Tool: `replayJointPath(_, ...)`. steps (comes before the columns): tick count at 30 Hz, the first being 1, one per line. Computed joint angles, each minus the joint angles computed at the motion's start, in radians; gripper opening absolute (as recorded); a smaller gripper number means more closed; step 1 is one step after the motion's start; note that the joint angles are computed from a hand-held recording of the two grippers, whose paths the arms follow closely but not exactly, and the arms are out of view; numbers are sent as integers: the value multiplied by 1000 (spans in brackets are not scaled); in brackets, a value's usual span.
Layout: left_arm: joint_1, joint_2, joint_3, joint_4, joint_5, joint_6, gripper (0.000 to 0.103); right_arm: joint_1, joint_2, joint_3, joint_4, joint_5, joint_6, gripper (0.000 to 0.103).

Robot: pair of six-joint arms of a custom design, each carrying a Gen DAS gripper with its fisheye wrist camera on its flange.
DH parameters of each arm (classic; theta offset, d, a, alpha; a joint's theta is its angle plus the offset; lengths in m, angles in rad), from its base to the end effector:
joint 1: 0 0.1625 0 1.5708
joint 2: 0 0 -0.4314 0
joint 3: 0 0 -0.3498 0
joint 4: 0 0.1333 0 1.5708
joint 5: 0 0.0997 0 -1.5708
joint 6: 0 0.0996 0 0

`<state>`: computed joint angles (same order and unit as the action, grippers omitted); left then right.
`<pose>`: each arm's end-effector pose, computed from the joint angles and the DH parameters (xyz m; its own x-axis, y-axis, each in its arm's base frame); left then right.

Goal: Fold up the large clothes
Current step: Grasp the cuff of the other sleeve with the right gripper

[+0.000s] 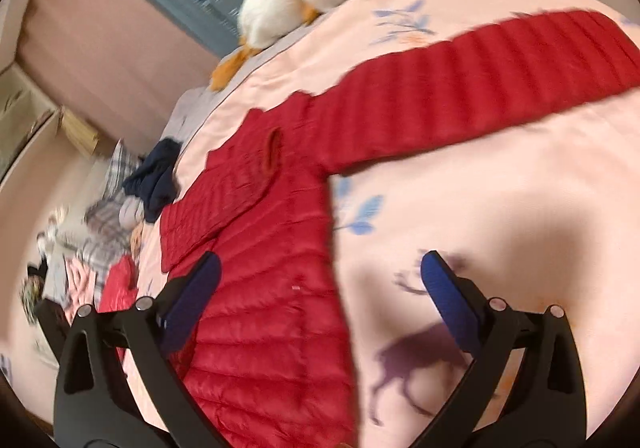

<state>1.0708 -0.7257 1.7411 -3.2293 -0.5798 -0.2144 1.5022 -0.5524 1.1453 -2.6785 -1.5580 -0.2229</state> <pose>-0.1070 -0.6476 0.1677 -0.7864 -0.3230 -0.5265 0.2214 0.6484 -0.7284 0.0799 -0.8005 0.1558 -0.9865 -0.1312 0.0980 -0.1624 0.8606 -0.4826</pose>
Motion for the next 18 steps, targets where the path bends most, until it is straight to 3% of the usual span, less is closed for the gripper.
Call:
replayJointPath(12, -51, 5, 74, -7, -22, -77, 102, -97, -47, 4, -47, -10, 150, 101)
replayJointPath(18, -47, -18, 131, -13, -29, -182, 102, -134, -39, -39, -53, 6, 202, 101)
